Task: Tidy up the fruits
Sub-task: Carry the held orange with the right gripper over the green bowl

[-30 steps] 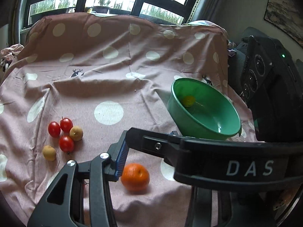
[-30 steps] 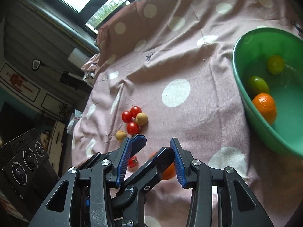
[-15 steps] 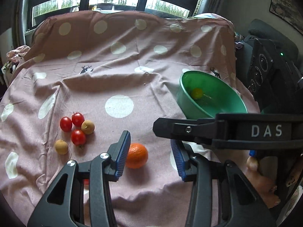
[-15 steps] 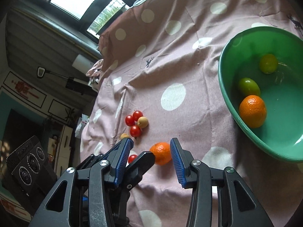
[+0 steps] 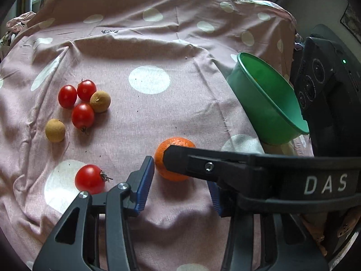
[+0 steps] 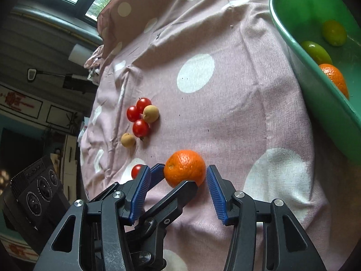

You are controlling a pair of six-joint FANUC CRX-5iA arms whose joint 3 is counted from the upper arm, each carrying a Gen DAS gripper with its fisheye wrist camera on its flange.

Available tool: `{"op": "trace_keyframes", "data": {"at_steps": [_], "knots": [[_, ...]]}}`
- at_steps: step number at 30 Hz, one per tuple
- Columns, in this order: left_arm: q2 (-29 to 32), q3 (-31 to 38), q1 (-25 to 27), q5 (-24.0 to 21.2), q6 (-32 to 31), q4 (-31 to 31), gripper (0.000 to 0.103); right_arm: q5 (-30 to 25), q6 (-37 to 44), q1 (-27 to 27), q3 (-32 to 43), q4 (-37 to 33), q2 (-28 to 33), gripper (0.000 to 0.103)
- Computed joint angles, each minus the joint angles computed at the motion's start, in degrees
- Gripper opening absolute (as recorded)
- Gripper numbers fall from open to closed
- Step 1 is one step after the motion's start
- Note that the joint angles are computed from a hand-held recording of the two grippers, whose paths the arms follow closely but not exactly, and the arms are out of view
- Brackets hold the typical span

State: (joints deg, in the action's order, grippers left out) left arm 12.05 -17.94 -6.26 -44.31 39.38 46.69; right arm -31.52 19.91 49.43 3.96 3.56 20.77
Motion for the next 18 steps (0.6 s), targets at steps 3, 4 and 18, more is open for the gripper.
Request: {"op": "trace_keyframes", "data": {"at_steps": [3,4,18], "knots": [[0.5,0.2,-0.3,0.2,0.3,0.1,0.044,-2.9,0.6,0.2,2.0,0.1,1.5,0.052],[0.6,0.2,-0.5,0.3,0.3,0.1,0.044,-3.5,0.8,0.2,2.5,-0.1,1.9,0.052],[-4.8,-2.9,-3.2,6.9,-7.7,6.7,0.044,2.3,-14.3,2.5,-6.6,20.3,-3.1,0.049]]}}
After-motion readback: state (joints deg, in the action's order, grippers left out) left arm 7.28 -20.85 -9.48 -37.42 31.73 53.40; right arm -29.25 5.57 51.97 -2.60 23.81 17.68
